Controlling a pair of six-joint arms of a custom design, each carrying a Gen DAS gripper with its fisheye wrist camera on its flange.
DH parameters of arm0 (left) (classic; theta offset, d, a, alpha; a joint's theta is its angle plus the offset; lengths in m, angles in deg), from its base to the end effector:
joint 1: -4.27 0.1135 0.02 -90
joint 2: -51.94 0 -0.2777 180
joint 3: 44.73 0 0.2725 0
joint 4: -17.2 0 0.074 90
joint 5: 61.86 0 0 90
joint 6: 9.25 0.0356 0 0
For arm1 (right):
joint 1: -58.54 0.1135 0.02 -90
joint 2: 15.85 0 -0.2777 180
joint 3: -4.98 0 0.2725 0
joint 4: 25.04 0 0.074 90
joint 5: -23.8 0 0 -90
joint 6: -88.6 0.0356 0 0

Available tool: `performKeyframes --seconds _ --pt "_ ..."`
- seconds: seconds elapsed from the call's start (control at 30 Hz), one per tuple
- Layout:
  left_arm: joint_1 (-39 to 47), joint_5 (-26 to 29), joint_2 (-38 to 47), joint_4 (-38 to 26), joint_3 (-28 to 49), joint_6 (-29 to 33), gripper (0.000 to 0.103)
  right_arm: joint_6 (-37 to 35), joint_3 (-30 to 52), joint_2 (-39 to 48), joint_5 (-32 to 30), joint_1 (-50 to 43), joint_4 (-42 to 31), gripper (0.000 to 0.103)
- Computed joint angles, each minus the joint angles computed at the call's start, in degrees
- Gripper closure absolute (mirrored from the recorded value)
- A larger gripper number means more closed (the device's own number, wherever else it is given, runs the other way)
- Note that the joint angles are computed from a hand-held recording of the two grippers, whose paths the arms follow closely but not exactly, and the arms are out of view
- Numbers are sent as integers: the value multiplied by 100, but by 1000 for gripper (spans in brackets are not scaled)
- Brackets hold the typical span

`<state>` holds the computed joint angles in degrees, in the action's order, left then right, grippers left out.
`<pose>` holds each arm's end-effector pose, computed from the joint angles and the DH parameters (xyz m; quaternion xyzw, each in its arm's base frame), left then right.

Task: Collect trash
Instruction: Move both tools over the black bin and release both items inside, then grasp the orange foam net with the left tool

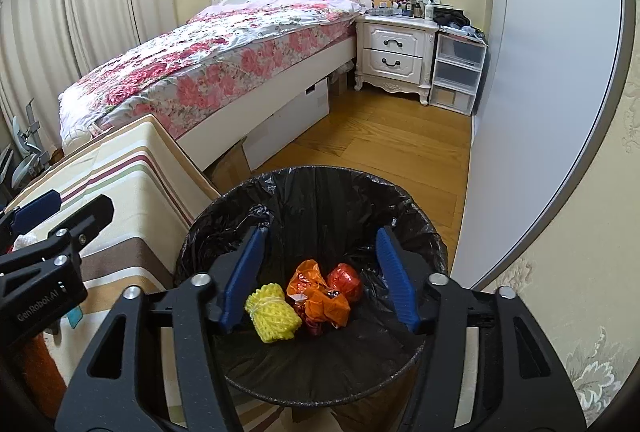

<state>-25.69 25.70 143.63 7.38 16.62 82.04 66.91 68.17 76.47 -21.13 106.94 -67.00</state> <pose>0.3015 -0.1720 0.1828 0.2356 0.8756 -0.0856 0.4129 0.2190 0.2087 0.1645 0.2195 0.8865 -0.0692 0.4014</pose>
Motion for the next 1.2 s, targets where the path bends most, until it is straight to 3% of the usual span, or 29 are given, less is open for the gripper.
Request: performKeyframes --seconds 0.23,0.53,0.87,1.2 --pt "454 35 -540 -69 -332 44 23 0 444 214 175 241 -232 35" --pt "1674 220 -964 -277 -564 270 22 -281 1242 751 142 521 -259 35" --pt "3132 583 -704 -360 -493 568 22 -946 2456 1615 -35 732 -276 35" --pt "3389 774 23 -342 -96 915 22 -1348 3463 2361 -216 858 -468 35"
